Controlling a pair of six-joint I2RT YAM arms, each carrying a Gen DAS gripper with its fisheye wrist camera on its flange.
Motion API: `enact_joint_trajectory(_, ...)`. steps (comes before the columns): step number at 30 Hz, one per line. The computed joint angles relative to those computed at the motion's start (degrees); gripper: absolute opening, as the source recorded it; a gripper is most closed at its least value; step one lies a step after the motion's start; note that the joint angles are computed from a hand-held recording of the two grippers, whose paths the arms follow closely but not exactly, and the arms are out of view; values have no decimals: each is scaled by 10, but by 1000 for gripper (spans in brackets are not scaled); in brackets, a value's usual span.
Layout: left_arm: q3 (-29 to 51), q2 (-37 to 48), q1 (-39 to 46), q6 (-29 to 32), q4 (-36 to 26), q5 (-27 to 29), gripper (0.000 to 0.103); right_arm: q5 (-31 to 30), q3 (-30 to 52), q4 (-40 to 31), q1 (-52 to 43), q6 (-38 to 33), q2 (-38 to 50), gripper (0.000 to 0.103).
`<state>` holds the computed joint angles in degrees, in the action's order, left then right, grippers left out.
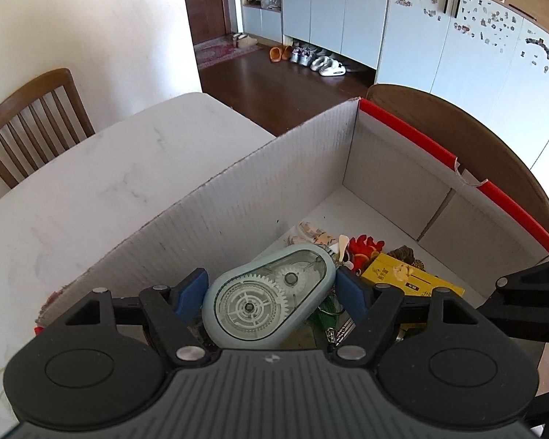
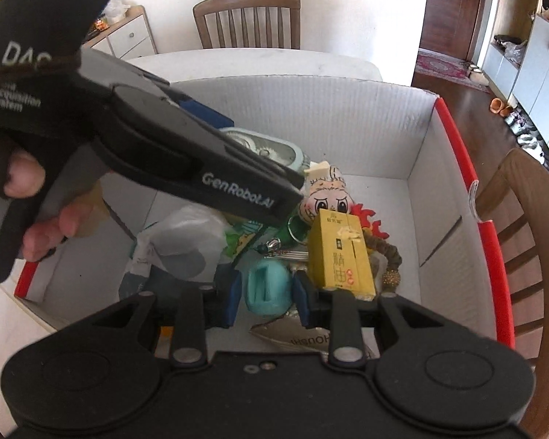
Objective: Organize objects
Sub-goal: 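Open both tools to drop the tape dispenser and sharpener inside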
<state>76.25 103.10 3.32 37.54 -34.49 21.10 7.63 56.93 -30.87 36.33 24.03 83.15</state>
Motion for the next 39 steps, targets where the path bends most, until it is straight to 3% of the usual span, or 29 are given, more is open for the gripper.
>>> enact_joint_trajectory(6,16,16,-1,-2,-20,0,76,-22,-8,2,-15,6,-21,37)
enact_joint_trajectory(12,11,8,3,-1,-22,3,76,-1,-8,-14,-1,22,-60,49)
enact_joint_trajectory(26,-41,-66,30,9,-28,37,76,37,-24,-43,8,58,-136,56)
enact_joint_trajectory(39,-88,-191,128,38,-64,127,76,114,-26,-82,78,113,-208,60)
